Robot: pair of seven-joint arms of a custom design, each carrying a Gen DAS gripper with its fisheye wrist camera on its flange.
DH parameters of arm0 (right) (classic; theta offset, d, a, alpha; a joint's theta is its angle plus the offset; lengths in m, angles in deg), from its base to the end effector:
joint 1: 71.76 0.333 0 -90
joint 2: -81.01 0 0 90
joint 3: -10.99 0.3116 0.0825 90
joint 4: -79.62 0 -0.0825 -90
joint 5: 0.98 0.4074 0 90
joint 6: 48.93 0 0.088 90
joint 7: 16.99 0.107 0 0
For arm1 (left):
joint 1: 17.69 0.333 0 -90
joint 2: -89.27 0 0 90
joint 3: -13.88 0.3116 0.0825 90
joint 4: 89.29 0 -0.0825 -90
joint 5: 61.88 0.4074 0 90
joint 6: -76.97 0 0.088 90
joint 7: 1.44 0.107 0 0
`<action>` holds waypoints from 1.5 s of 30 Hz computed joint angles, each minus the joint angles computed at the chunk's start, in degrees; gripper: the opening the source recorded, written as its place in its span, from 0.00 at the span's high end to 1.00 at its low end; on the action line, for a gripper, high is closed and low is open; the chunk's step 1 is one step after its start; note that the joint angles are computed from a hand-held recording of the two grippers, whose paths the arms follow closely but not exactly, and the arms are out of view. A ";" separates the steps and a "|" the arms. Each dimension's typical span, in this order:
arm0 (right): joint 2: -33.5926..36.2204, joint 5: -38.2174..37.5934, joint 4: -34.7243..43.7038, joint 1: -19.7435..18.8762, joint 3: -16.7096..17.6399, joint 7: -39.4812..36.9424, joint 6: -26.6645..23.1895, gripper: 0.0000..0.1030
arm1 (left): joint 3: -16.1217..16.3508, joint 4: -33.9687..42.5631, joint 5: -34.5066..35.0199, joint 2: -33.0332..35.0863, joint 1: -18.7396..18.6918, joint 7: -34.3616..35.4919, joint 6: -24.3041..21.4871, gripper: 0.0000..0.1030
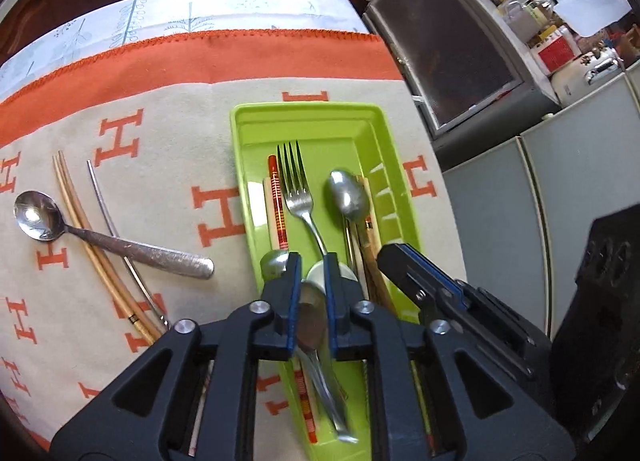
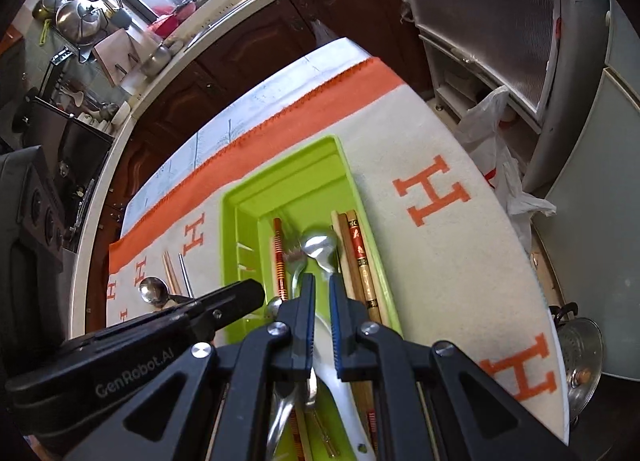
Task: Organize utensils
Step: 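Carry the fork and small spoon into the green tray and open both tools, then move both tools back over the remaining spoon and chopsticks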
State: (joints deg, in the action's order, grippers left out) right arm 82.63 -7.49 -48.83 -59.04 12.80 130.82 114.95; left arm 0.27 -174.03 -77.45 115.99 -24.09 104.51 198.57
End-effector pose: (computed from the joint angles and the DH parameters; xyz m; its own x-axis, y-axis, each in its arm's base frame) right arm 0.5682 0.1536 0.4028 -0.4840 -0.7670 -0.4212 -0.6827 0.6321 -0.3666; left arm 0.6894 -0.2348 0.4227 -0.4667 -0.8335 0.2957 -0.8805 0.4064 -0.2441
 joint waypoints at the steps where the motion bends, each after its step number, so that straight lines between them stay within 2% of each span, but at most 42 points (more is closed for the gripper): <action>1: -0.08 -0.43 0.01 0.07 0.02 0.13 -0.12 0.93 | 0.00 -0.51 -0.31 -0.56 0.31 0.17 0.04 0.85; 6: -0.95 -0.53 0.17 0.56 0.61 -1.51 -1.70 0.93 | 0.16 -4.57 -2.84 -5.12 2.39 3.26 -0.09 0.81; 12: -1.24 2.51 1.93 1.55 1.54 -6.87 -5.55 0.93 | 2.46 -5.31 -1.57 -7.73 4.00 4.09 -2.09 0.81; 23: 2.53 2.95 12.45 3.60 2.41 -19.20 -15.04 0.93 | 6.04 0.57 3.74 -5.05 8.28 1.86 -6.05 0.81; 31: 11.71 4.32 28.32 4.64 2.50 -30.05 -25.51 0.78 | 6.22 8.23 5.21 -0.81 10.61 1.63 -8.56 0.81; 37: 23.11 8.97 43.85 4.44 3.69 -41.37 -34.62 0.77 | 5.92 15.80 4.96 5.89 11.30 -0.91 -13.20 0.77; 45: 39.20 10.82 65.21 5.65 3.53 -52.84 -46.90 0.78 | 5.48 20.15 4.77 11.65 12.39 -3.57 -16.14 0.77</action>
